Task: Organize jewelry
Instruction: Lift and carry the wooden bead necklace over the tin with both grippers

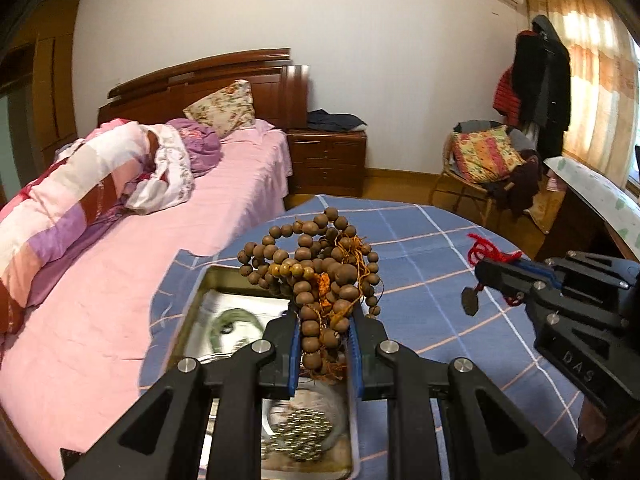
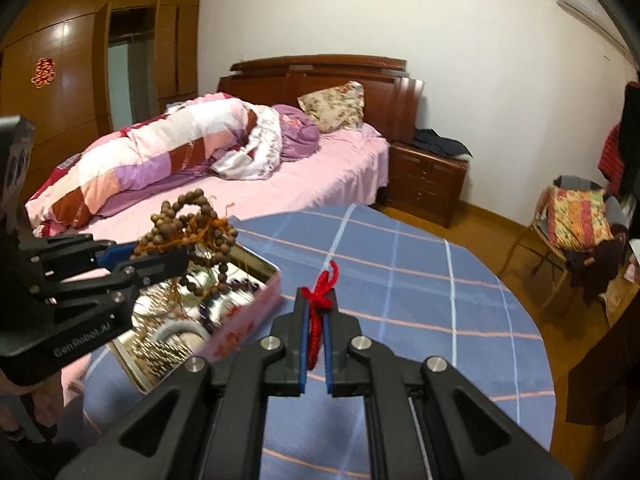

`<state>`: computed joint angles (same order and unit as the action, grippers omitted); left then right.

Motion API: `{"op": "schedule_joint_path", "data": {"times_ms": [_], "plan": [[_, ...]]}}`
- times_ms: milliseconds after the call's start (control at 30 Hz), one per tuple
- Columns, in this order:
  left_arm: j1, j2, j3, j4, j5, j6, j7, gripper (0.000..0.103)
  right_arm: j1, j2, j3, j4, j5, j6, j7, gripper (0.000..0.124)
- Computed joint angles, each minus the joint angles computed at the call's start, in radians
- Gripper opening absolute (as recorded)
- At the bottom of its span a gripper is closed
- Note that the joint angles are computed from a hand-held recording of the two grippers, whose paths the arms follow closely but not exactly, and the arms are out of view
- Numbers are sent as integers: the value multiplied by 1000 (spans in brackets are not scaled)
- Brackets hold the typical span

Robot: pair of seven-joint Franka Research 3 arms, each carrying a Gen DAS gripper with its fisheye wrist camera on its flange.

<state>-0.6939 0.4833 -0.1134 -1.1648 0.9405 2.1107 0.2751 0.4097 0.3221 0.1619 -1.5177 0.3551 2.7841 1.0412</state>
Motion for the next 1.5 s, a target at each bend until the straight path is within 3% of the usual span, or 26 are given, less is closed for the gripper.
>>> {"op": "schedule_joint_path", "data": {"times_ms": [533, 900, 1500], "plan": [[53, -127, -44, -182, 22, -85, -105, 19, 42, 87, 56, 142, 58, -47, -110, 8], [81, -149, -69, -219, 21, -119, -147, 19, 79, 147, 49, 213, 40, -100, -91, 8], [115, -168, -78, -267, -9, -102, -167, 19, 106, 211, 30, 290, -16, -172, -31, 8]]}}
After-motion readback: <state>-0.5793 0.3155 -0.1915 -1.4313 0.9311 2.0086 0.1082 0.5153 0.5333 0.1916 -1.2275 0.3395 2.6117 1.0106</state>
